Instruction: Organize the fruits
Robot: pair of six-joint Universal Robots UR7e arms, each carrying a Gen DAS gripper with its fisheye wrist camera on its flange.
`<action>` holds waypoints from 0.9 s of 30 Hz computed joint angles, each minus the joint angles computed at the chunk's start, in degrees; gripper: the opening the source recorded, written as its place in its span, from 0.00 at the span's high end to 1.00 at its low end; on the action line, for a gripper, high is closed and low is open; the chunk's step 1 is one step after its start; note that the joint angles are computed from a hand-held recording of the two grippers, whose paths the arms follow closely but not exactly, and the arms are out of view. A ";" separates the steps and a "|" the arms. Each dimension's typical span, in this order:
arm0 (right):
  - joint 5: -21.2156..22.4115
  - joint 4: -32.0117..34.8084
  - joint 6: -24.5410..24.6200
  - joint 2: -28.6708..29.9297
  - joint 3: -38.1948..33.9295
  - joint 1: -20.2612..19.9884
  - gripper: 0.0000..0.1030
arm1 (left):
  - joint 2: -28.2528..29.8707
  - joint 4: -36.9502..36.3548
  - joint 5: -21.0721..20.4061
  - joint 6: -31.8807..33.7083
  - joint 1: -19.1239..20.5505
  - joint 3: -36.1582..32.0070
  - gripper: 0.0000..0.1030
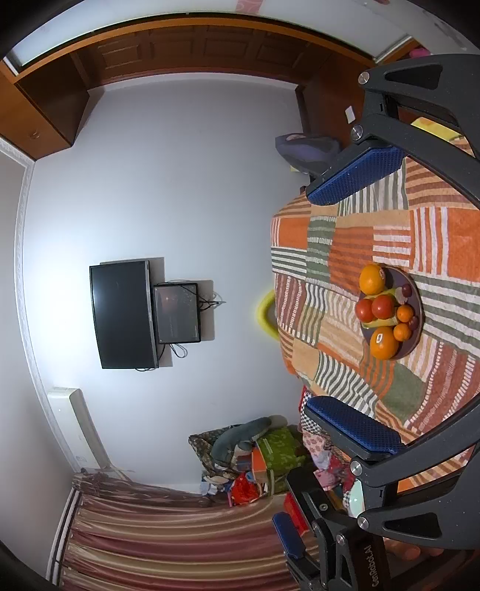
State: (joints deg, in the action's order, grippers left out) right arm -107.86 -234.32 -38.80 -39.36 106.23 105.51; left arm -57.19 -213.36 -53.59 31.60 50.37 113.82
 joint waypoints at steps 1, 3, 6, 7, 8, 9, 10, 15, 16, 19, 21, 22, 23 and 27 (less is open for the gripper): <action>-0.02 0.03 -0.02 -0.04 -0.01 0.01 0.00 | 0.06 0.03 0.00 0.06 -0.02 -0.08 0.00; -0.01 -0.07 0.01 -0.08 0.08 0.03 0.00 | 0.07 0.05 -0.04 0.08 -0.05 -0.13 0.00; 0.03 -0.08 -0.03 -0.01 0.03 -0.01 0.00 | 0.10 0.07 -0.08 0.13 -0.01 -0.16 0.00; 0.01 0.05 -0.08 -0.07 0.07 0.00 0.00 | 0.12 0.04 -0.04 0.15 -0.02 -0.17 0.00; 0.04 0.14 -0.07 -0.14 0.14 0.00 0.00 | 0.12 0.04 -0.04 0.15 -0.02 -0.17 0.00; 0.09 0.14 -0.01 -0.11 0.15 -0.02 0.00 | 0.11 0.21 0.00 0.09 -0.04 -0.20 0.00; 0.15 0.32 0.01 -0.18 0.16 -0.06 0.00 | 0.09 0.12 -0.06 0.00 -0.02 -0.13 0.00; 0.15 0.67 -0.35 -0.35 0.06 0.00 0.00 | -0.37 1.13 -0.58 -0.85 0.17 -0.09 0.00; 0.20 0.67 -0.44 -0.32 0.02 0.00 0.00 | -0.56 1.54 -0.82 -1.07 0.23 -0.05 0.00; 0.34 -0.03 -0.92 -0.04 -0.09 0.01 0.00 | -0.86 2.70 -1.61 -1.54 0.50 -0.14 0.00; 0.25 -0.38 -1.37 0.15 -0.25 0.10 0.00 | -0.76 2.34 -1.70 -1.35 0.52 -0.14 0.00; 0.18 -0.34 -1.52 0.19 -0.33 0.15 0.00 | -0.71 2.10 -1.78 -1.15 0.55 -0.14 0.00; 0.20 -0.29 -1.60 0.26 -0.42 0.14 0.00 | -0.72 2.11 -1.86 -1.14 0.57 -0.13 0.00; 0.19 -0.08 -1.69 0.25 -0.58 0.17 0.00 | -0.84 2.34 -2.26 -1.35 0.73 -0.02 0.00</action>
